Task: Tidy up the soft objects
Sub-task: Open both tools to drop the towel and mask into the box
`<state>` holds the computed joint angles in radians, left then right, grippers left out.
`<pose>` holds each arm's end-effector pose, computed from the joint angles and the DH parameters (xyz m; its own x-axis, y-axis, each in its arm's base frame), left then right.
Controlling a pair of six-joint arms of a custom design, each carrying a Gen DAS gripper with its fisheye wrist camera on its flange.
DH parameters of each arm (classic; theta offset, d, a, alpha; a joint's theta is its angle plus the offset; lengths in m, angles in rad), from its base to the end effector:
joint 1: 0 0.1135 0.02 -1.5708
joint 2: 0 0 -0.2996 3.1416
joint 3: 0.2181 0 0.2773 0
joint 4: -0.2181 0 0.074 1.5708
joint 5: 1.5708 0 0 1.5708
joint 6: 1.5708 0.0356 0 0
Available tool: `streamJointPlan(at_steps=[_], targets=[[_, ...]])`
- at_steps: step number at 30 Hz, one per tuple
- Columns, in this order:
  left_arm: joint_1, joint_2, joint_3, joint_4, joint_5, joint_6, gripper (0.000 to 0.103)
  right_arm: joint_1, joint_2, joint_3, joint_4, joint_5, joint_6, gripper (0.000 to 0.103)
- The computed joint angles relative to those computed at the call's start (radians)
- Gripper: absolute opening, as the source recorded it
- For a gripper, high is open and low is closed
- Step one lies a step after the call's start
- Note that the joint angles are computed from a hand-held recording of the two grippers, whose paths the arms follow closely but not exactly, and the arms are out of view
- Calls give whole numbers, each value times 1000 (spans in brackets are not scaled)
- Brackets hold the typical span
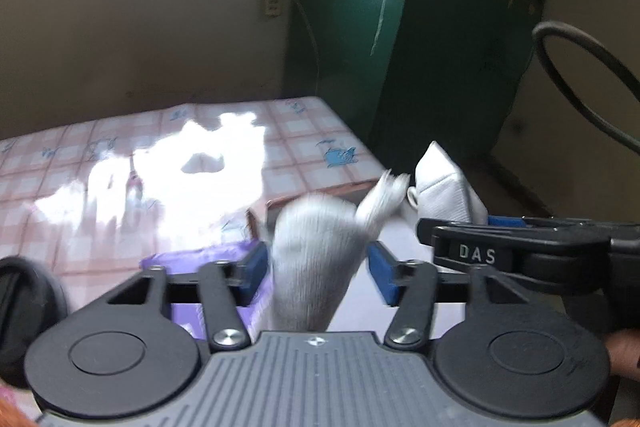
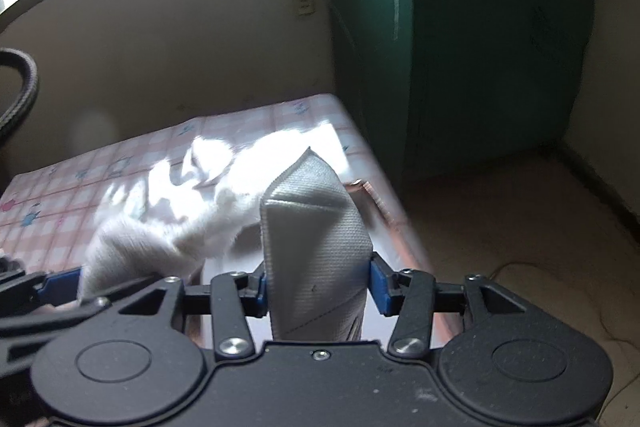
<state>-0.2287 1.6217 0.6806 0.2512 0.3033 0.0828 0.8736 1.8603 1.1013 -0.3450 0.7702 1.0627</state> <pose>0.3155 -0.0844 0.1605 -0.5813 0.2164 -0.7844 0.4905 0.8623 -0.1256 0.2682 0.2816 0.1689 -0.5839 0.2794 -0.7622 0.3311 0.9392 0.0907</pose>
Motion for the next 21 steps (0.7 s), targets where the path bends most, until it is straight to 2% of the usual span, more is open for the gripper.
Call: streamJointPlan(at_steps=[1, 3, 4, 8, 11, 14, 21], targets=[[0, 5, -2, 20, -1, -7, 72, -4, -6, -8, 10, 0, -2, 67], [21, 10, -1, 31, 29, -25, 82, -5, -27, -24, 17, -2, 16, 73], [24, 11, -2, 40, 42, -37, 82, -12, -27, -30, 36, -3, 5, 73], [39, -38, -10, 7, 39, -44, 87, 27, -26, 10, -45, 38, 26, 77], [49, -100, -14, -64, 16, -22, 88, 64, -31, 33, -79, 58, 67, 77], [69, -146, -2, -146, -22, 7, 90, 107, -19, 91, -162, 84, 105, 78], [179, -253, -11, -262, -17, 78, 93, 170, 78, 272, -315, 96, 180, 81]])
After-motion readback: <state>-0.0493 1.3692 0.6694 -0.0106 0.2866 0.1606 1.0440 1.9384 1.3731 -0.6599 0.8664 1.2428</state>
